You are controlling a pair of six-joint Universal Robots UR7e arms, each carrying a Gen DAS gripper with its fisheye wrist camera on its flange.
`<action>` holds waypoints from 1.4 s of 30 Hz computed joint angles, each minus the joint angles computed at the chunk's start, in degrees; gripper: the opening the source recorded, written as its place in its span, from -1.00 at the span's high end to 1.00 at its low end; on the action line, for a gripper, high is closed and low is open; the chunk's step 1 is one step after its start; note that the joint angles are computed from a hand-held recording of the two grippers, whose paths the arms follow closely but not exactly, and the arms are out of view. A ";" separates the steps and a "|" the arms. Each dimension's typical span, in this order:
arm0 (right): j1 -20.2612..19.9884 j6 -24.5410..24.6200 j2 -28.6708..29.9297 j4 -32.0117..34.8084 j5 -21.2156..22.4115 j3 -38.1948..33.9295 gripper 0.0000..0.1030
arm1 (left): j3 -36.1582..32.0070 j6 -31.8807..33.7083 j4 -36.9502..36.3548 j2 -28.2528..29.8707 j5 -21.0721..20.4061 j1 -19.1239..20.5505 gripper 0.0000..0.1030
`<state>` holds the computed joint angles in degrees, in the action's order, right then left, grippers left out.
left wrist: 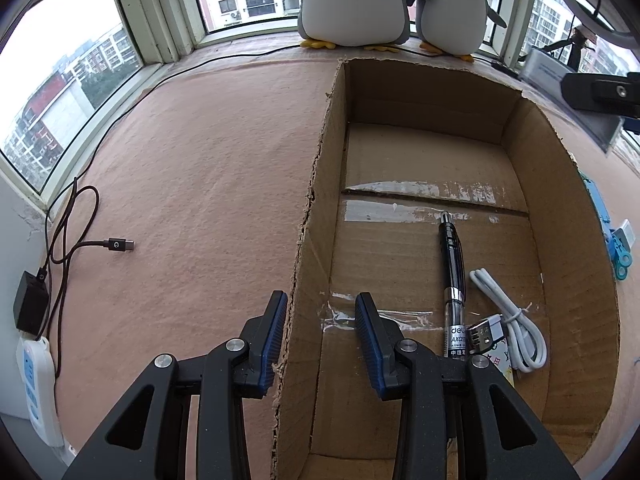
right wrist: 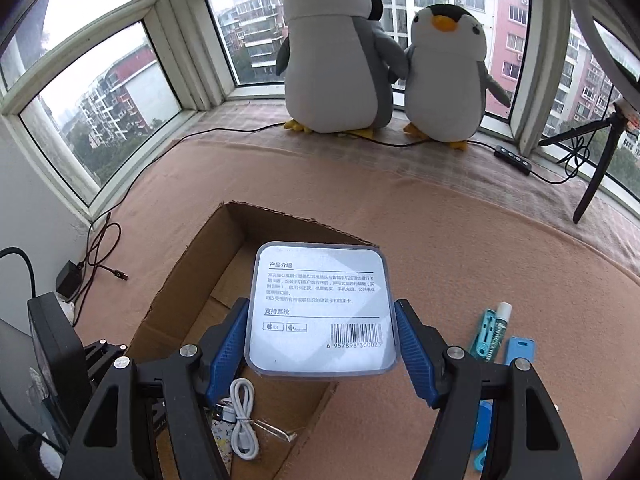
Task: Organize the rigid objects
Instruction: 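Carry the tin into the cardboard box and open the right tool, then move the right tool back to the white AC adapter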
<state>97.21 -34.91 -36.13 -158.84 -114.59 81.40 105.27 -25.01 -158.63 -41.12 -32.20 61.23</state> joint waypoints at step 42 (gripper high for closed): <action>1.29 0.90 4.04 0.14 -3.08 -3.32 -0.32 | 0.62 3.03 -3.01 0.05 -1.71 0.19 0.25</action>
<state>98.50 -34.00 -32.09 -158.69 -117.68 78.09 105.89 -21.98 -161.64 -41.06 -33.91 61.42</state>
